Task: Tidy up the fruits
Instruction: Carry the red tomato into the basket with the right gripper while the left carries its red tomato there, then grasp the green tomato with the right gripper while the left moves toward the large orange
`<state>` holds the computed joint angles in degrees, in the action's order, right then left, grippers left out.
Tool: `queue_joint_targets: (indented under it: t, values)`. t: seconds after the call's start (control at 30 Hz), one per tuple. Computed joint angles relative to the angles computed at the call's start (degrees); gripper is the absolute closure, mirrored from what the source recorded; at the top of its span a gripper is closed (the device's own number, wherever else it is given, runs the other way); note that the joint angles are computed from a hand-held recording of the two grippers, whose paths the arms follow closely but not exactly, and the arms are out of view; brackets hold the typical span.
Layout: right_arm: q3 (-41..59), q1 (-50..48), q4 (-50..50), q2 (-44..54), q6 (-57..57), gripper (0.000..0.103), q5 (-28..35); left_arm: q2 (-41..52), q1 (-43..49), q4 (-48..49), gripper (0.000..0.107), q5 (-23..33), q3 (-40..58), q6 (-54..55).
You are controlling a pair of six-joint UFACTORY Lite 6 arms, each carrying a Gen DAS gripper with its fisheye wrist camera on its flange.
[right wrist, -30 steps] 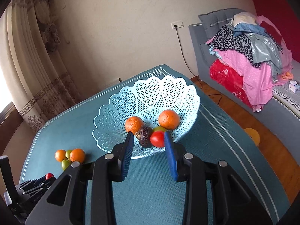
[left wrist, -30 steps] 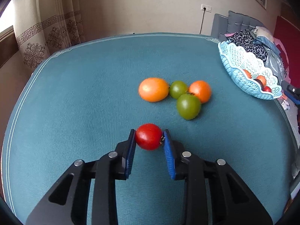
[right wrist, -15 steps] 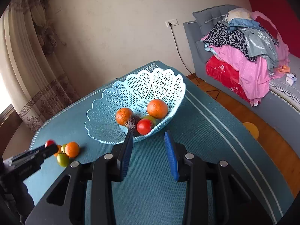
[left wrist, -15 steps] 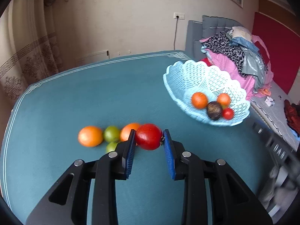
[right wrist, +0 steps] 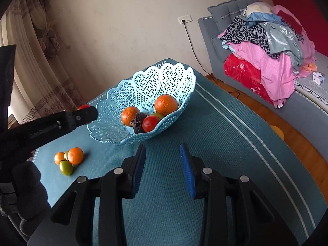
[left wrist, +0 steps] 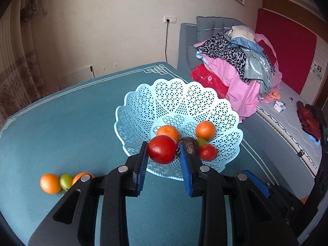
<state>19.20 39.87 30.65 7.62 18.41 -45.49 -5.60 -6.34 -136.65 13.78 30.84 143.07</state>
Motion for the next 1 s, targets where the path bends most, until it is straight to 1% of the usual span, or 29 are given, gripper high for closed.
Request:
queue_joint_targets:
  t: [0.03, 0.07, 0.1, 0.13, 0.17, 0.27, 0.3, 0.33, 0.37, 0.43, 0.53, 0.73, 0.83, 1.0]
  values:
    - [0.1, 0.0, -0.1, 0.2, 0.2, 0.068, 0.0, 1.1, 0.0, 2.8, 0.070, 0.0, 0.8, -3.1]
    - [0.2, -0.2, -0.4, 0.4, 0.3, 0.068, 0.2, 1.3, 0.5, 3.9, 0.049, 0.1, 0.9, -4.2]
    - [0.3, -0.2, -0.6, 0.6, 0.4, 0.068, 0.2, 1.1, 0.8, 2.7, 0.033, 0.5, 0.5, -3.0]
    - [0.2, -0.1, -0.7, 0.6, 0.4, 0.068, 0.1, 0.1, 1.6, -0.1, 0.029, 1.5, -0.6, -0.3]
    - [0.3, 0.1, -0.2, 0.8, 0.0, 0.068, 0.1, -0.4, 2.3, -0.7, 0.027, 2.2, -1.2, 0.7]
    - [0.8, 1.1, 1.5, 1.0, -1.7, 0.068, 0.2, -1.4, 4.5, 2.2, 0.023, 2.4, -1.6, -1.0]
    - [1.0, 1.4, 2.1, 1.1, -2.2, 0.068, 0.2, -1.6, 5.2, 1.4, 0.022, 2.6, -1.9, -0.1]
    - [1.2, 1.9, 2.7, 1.3, -2.8, 0.065, 0.3, -1.9, 5.9, -0.1, 0.021, 2.5, -2.2, 1.6]
    - [1.3, 2.2, 3.1, 1.3, -3.2, 0.055, 0.3, -2.1, 6.6, -0.6, 0.020, 2.5, -2.3, 2.4]
    - [1.1, 3.1, 4.9, 1.1, -4.3, 0.046, -0.3, -2.1, 7.6, -2.6, 0.020, 2.2, -2.5, 4.7]
    - [1.5, 3.9, 5.9, 1.4, -5.8, 0.046, -0.1, -3.2, 9.2, -7.5, 0.014, 2.2, -3.6, 10.3]
    - [2.5, 5.6, 8.2, 2.1, -8.4, 0.045, 1.4, -5.6, 12.4, -11.9, 0.010, 2.3, -5.8, 17.2]
    - [3.1, 6.4, 9.5, 2.4, -9.7, 0.045, 2.1, -6.3, 13.9, -16.4, 0.010, 2.7, -6.9, 23.2]
    - [4.3, 8.0, 12.2, 2.9, -12.5, 0.045, 3.5, -7.2, 17.8, -13.8, 0.010, 3.7, -8.1, 23.2]
